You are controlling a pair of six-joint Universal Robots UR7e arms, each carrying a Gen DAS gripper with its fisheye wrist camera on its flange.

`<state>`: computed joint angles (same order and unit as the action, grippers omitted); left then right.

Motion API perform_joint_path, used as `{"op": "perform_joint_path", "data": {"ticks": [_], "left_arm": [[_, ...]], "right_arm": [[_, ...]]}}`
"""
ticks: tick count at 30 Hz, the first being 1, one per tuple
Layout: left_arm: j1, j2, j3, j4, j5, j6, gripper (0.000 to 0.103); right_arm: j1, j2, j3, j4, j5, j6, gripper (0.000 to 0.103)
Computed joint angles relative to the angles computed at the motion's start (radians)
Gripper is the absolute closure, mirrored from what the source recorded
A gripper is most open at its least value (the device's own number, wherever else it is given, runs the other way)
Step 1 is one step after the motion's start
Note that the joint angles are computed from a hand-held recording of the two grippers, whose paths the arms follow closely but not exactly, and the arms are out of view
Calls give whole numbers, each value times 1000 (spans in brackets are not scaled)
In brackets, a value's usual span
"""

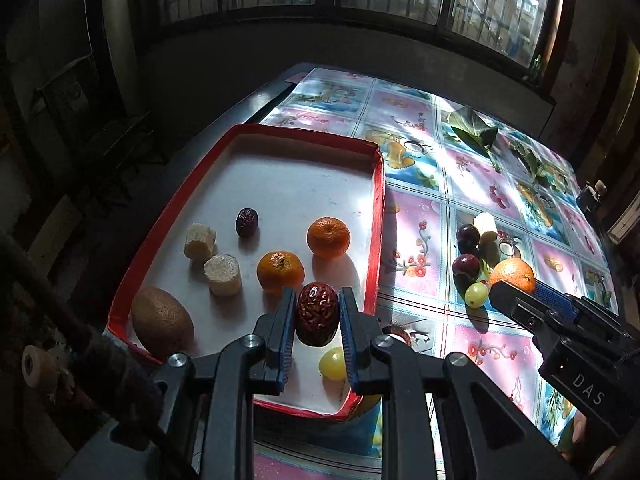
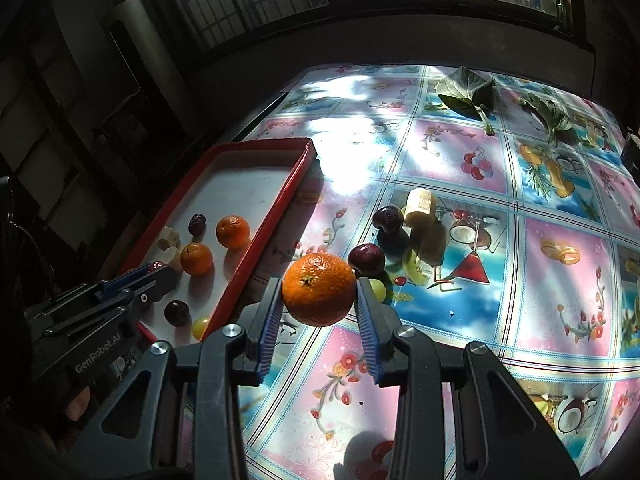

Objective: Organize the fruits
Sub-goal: 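Carry the red date and mandarin into the red tray and open both tools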

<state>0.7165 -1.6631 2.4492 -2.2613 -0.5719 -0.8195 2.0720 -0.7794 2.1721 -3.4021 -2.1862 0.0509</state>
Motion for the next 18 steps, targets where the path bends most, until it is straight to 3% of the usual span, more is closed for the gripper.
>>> {"op": "perform_joint_path", "data": {"ticks": [9,18], "left_arm": [[100,-60,-38,-47,4,75,83],[184,-43,-99,-105,22,156,83]], "right_arm": [[12,48,-87,55,21,-39,65],[5,125,-230,131,76,-80,65]]}}
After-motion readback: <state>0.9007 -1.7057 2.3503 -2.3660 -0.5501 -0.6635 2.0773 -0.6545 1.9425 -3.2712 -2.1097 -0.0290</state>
